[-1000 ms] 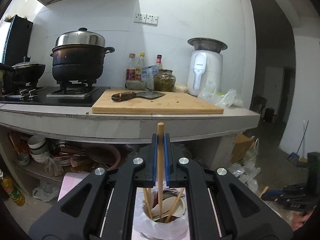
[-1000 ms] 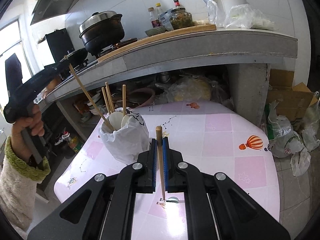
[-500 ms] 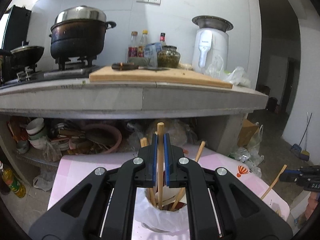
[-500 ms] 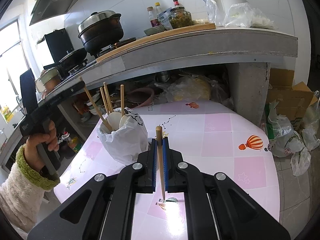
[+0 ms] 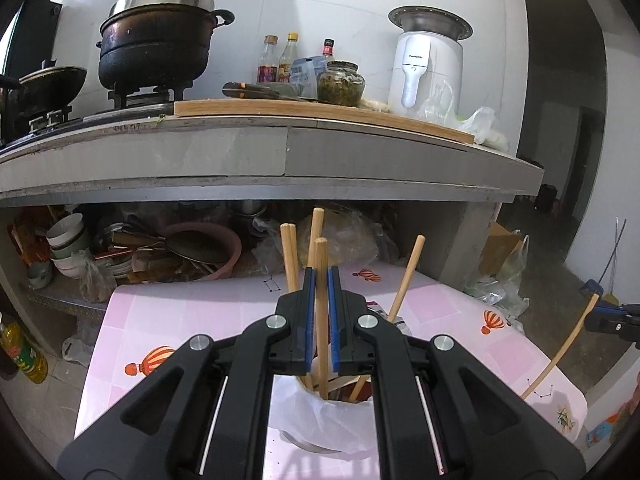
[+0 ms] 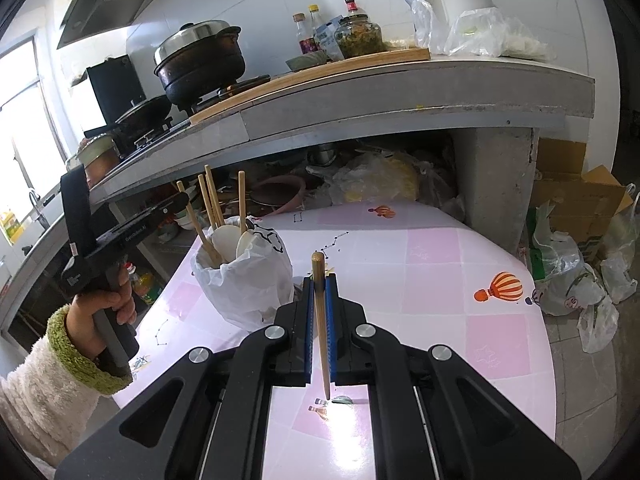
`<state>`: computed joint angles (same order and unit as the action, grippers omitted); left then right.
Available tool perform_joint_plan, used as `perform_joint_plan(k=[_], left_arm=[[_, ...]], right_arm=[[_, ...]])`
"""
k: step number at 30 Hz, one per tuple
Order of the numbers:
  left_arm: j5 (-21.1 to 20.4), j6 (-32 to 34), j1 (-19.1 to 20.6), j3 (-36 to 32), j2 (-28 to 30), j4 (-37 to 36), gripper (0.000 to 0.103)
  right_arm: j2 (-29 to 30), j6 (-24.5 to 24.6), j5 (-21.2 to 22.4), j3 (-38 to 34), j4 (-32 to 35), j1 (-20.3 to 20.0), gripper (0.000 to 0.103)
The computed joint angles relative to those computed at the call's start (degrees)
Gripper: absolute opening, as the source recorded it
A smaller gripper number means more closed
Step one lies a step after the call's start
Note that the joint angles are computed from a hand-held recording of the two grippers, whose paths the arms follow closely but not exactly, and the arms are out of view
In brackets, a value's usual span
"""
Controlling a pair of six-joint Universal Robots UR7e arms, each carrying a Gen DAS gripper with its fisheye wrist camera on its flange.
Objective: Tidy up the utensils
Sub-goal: 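Open the left tool and pull back while the right tool lowers its chopstick into the holder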
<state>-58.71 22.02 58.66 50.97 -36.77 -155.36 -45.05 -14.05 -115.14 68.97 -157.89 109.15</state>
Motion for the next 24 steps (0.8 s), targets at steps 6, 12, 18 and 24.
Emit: perform_joint_plan(k=[6, 12, 18, 24], left_arm=[[-0.8, -1.5, 0.4, -0.5, -0.3, 2.0, 0.006], [-2.5, -2.8, 0.6, 1.9, -2.3, 1.5, 0.027], [-2.8, -4.3, 0.3, 8.4, -6.8, -1.1, 0.046], [-1.9, -9.0, 0.5, 19.5, -14.2, -3.9, 0.055]], right_arm=[[0.1, -0.5, -0.4, -0.6, -0.2, 0.5, 0.006], [0.5, -1.7, 0.6, -2.9, 0.1, 1.7, 0.006], [2.1, -3.6, 5.2, -9.7, 1.9, 3.4, 0.006], [8.0, -4.3, 9.5, -23.2, 8.5, 4.8, 0.006]])
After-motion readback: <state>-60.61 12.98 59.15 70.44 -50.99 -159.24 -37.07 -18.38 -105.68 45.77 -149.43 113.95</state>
